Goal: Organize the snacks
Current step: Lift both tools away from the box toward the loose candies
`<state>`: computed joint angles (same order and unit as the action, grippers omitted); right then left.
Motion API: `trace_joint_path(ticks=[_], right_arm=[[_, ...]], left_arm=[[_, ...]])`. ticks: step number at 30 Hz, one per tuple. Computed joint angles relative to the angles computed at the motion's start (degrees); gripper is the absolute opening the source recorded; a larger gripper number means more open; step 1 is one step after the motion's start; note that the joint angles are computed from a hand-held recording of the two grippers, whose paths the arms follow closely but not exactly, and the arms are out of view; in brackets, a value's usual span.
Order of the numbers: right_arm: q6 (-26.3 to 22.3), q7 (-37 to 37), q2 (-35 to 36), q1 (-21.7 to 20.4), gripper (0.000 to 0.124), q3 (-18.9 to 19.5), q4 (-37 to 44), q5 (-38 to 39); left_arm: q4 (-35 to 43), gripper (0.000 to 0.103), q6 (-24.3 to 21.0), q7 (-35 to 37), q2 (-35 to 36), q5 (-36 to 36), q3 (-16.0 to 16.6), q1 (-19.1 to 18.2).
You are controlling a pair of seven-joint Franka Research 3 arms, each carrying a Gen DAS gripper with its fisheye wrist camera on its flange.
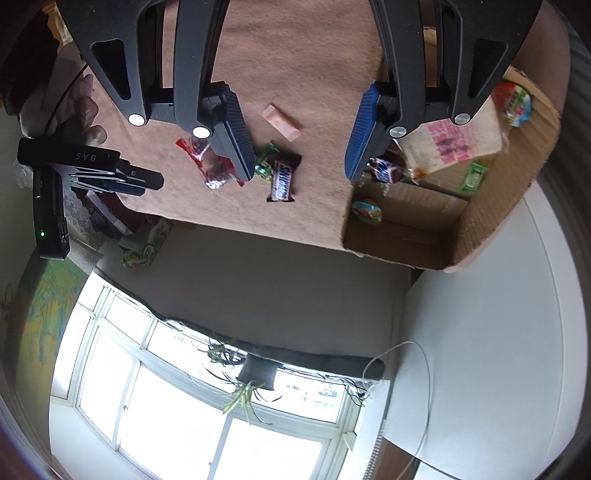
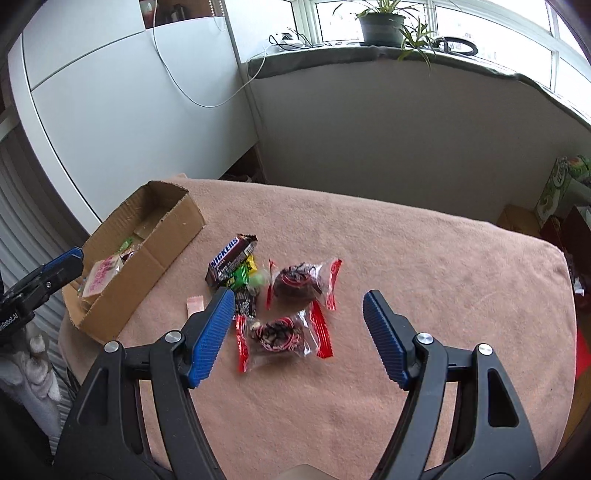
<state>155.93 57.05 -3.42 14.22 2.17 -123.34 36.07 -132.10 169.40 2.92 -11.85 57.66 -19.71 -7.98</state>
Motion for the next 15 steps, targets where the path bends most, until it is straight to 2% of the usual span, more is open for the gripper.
trace_joint_path(ticks=[6, 8, 10, 15], right_arm=[[-7.5, 1.87, 1.52, -0.98, 0.073, -0.9, -0.08, 5.93], [-10.59, 1.39, 2.34, -1.4, 0.064, -1.02, 0.53, 8.96], [-12.76, 1.26, 3.21, -1.8, 0.06, -0.92, 1.15, 11.36], [-13.46, 2.51, 5.03, -1.93, 0.054, 0.02, 2.41, 12.2]], left_arm=[[1.37, 0.05, -0.14, 4.65, 4.79, -5.29, 0.64, -3.52], [1.81, 0.05, -0.15, 6.8, 6.18, -7.33, 1.14, -4.85], [2.38, 0.049, -0.29, 9.49, 7.67, -9.79, 1.77, -6.04], [4.07, 0.044, -1.39, 15.55, 11.26, -15.61, 3.12, -8.33]])
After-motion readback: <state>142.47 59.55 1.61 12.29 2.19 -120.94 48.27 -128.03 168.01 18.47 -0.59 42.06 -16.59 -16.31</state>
